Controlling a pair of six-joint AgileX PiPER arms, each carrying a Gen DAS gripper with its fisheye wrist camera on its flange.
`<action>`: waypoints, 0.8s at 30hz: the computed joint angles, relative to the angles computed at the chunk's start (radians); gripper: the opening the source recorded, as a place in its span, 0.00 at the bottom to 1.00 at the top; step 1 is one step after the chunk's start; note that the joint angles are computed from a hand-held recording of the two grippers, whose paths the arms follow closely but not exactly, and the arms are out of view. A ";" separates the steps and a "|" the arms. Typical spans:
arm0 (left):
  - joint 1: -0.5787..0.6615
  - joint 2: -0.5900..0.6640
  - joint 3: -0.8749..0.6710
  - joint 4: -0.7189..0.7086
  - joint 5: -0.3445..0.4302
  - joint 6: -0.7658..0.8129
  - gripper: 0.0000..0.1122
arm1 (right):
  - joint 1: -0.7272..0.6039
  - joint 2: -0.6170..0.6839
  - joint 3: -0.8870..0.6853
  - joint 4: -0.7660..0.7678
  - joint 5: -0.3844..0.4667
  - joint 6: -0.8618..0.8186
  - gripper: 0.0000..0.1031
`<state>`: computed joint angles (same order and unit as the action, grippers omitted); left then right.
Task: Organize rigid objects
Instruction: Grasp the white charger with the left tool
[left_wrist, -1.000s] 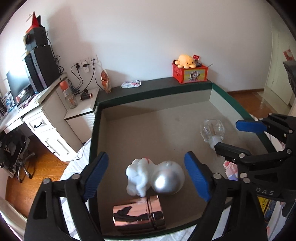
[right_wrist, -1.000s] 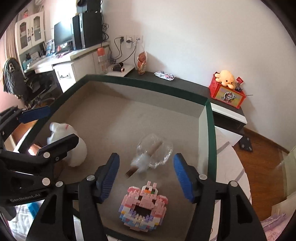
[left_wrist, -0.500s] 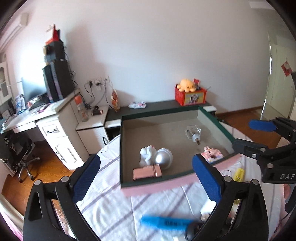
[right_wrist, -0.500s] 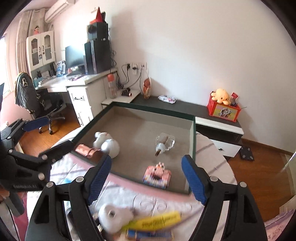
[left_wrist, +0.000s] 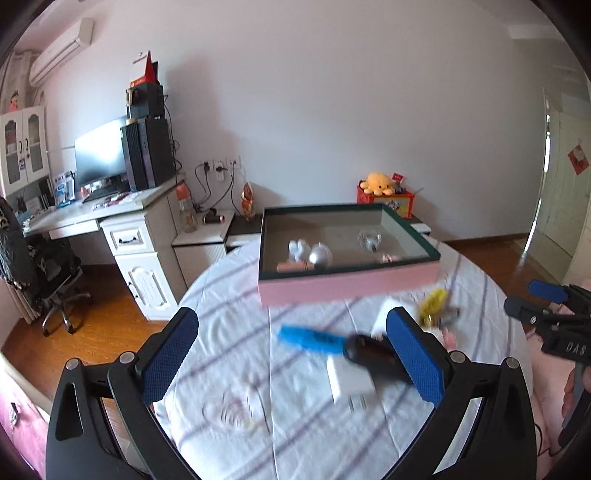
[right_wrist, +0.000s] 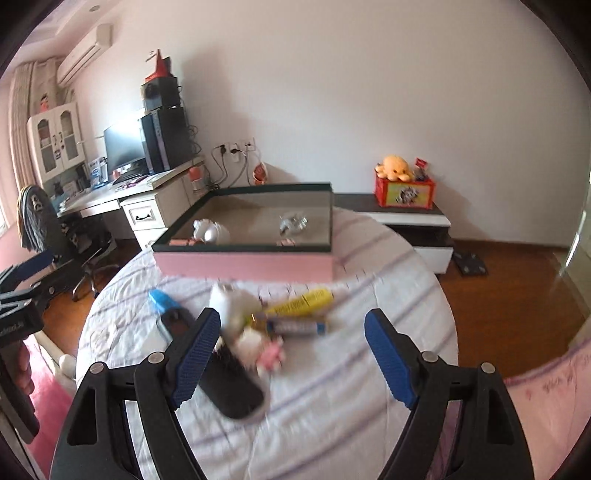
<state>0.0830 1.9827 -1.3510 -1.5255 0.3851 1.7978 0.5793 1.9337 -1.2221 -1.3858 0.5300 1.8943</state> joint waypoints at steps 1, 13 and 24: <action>0.002 -0.006 0.018 -0.006 0.004 0.015 0.92 | 0.004 -0.010 0.021 -0.007 0.007 0.018 0.80; -0.041 0.031 0.070 0.042 -0.065 0.001 0.92 | 0.014 -0.017 0.097 -0.037 0.011 0.102 0.83; -0.097 0.112 0.017 0.192 -0.106 -0.145 0.92 | -0.020 0.046 0.076 -0.016 -0.061 0.084 0.83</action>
<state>-0.0143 2.0945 -1.3338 -1.3334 0.2788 1.6524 0.5596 1.9796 -1.1460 -1.4013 0.4693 1.9780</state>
